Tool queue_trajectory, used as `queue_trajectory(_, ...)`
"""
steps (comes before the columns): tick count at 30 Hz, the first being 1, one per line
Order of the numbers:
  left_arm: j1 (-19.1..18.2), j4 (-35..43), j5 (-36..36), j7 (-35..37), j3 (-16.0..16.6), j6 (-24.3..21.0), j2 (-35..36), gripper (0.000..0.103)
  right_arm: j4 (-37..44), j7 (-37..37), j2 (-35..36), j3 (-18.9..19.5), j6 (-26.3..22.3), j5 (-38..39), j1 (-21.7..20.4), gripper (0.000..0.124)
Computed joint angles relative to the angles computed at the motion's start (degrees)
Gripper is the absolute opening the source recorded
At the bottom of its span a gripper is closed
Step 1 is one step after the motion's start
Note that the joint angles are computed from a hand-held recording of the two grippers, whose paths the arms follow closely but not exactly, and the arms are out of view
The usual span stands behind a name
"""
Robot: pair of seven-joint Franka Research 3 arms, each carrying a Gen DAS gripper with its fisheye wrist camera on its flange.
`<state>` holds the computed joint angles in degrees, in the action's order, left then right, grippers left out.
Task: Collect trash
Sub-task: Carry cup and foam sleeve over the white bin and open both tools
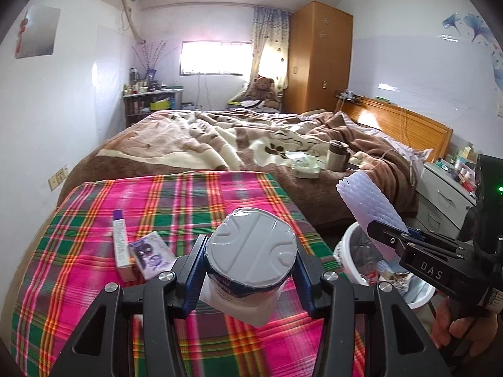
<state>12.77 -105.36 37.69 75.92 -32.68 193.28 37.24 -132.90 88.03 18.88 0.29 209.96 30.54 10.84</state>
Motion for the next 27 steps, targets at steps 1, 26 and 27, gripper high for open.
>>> queue_trajectory(1,0.01,0.13,0.37,0.19,-0.64,-0.19,0.32,0.05,-0.87,0.2,-0.41,-0.1,0.55,0.24,-0.13,0.027)
queue_trajectory(26,-5.68,8.52,-8.87,20.86,-13.31,-10.57,12.12,0.05,-6.5,-8.56,-2.82,-3.79,0.22,21.04,0.3,0.027)
queue_trajectory(27,-6.36,8.88,-9.53,21.48,-13.03,-10.85,12.18,0.05,-6.6,-8.99,-2.84,-3.9,-0.13,21.39,0.27,0.027)
